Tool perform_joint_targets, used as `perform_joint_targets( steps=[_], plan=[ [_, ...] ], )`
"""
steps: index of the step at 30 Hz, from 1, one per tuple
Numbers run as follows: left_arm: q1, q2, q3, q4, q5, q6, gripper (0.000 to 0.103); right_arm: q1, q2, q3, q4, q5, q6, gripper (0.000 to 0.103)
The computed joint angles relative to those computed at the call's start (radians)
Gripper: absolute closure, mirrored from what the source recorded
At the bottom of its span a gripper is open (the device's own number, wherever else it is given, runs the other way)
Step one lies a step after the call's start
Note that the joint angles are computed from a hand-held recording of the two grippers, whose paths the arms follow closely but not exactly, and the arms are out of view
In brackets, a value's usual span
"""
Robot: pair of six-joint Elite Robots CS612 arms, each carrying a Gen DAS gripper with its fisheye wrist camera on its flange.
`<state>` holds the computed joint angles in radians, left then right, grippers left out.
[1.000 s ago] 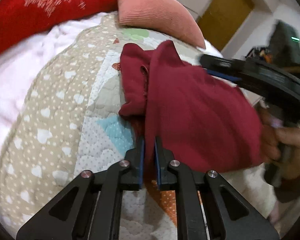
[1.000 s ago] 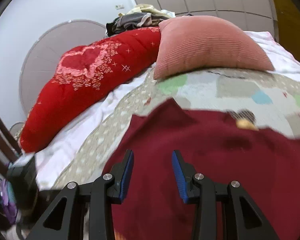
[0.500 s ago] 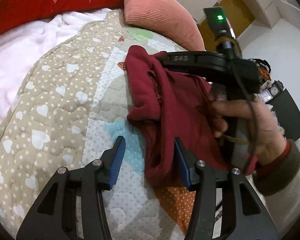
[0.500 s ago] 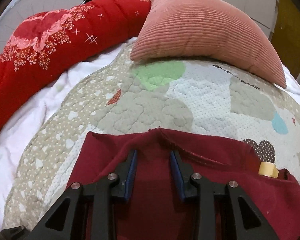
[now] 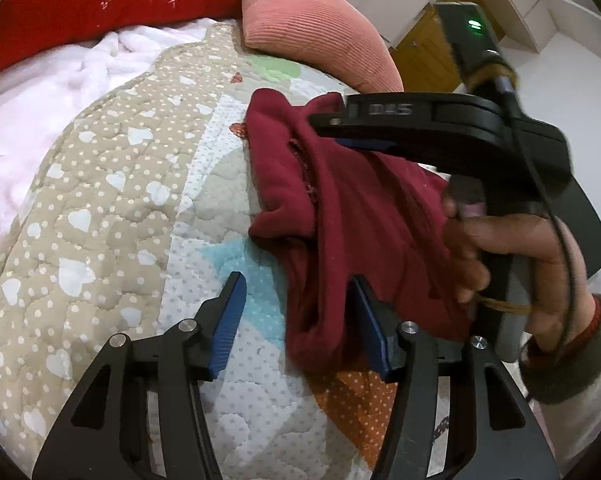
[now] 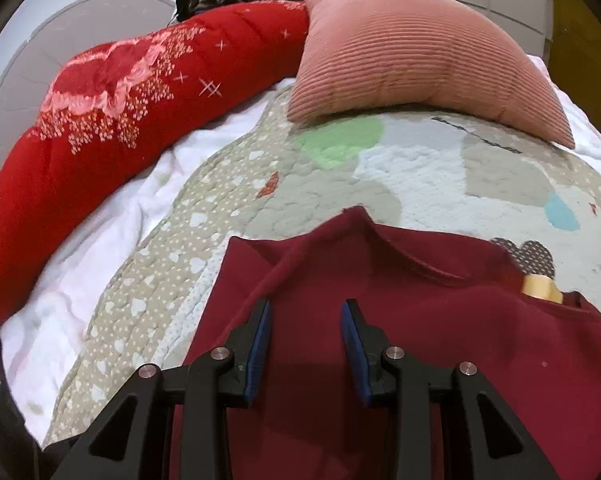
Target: Fold small clothes
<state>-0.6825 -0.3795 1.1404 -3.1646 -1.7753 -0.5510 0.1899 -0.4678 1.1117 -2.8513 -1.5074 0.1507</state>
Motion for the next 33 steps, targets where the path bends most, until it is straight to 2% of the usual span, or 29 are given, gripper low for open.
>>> perform_joint_targets(
  steps=[4,8,10,13,15,17,20,22,25,28,29,30,31,32,33],
  plan=[
    [0.001,0.001,-0.002,-0.002,-0.005,-0.004,0.049,0.007,0.032,-0.049,0.030,-0.028,-0.016,0.068],
    [0.001,0.003,-0.004,-0.003,-0.006,-0.003,0.048,0.008,0.032,-0.063,0.061,-0.034,-0.033,0.068],
    [0.000,0.003,-0.003,-0.006,-0.003,0.001,0.047,0.005,0.023,-0.055,0.070,-0.022,-0.027,0.068],
    [-0.001,0.003,0.000,-0.023,-0.009,0.003,0.043,-0.009,-0.001,-0.013,0.039,0.037,0.026,0.068],
    [-0.001,0.004,0.002,-0.041,-0.019,-0.001,0.039,-0.018,-0.016,0.016,0.013,0.085,0.057,0.063],
    [-0.001,0.006,0.003,-0.057,-0.030,-0.004,0.035,-0.023,-0.028,0.037,-0.006,0.127,0.074,0.050],
    [-0.002,0.005,0.005,-0.057,-0.031,-0.003,0.035,-0.020,-0.030,0.034,0.009,0.164,0.073,0.038],
    [-0.001,0.006,0.004,-0.060,-0.036,-0.008,0.035,-0.013,-0.020,0.010,0.045,0.170,0.053,0.036],
    [0.001,0.008,0.001,-0.062,-0.044,-0.015,0.035,0.011,0.010,-0.067,0.159,0.116,-0.003,0.032],
    [0.002,0.009,0.000,-0.058,-0.039,-0.009,0.035,0.044,0.050,-0.152,0.251,-0.002,-0.106,0.019],
    [0.002,0.008,0.001,-0.056,-0.036,-0.006,0.035,0.051,0.059,-0.170,0.275,-0.037,-0.145,0.018],
    [0.001,0.007,0.002,-0.054,-0.033,-0.004,0.035,0.057,0.066,-0.178,0.279,-0.064,-0.173,0.018],
    [0.000,0.007,0.001,-0.052,-0.030,-0.002,0.034,0.063,0.068,-0.174,0.259,-0.095,-0.212,0.023],
    [-0.001,0.007,0.001,-0.050,-0.026,-0.002,0.033,0.064,0.066,-0.164,0.238,-0.109,-0.221,0.045],
    [-0.003,0.007,0.000,-0.049,-0.021,0.000,0.032,0.063,0.059,-0.143,0.199,-0.139,-0.215,0.057]
  ],
)
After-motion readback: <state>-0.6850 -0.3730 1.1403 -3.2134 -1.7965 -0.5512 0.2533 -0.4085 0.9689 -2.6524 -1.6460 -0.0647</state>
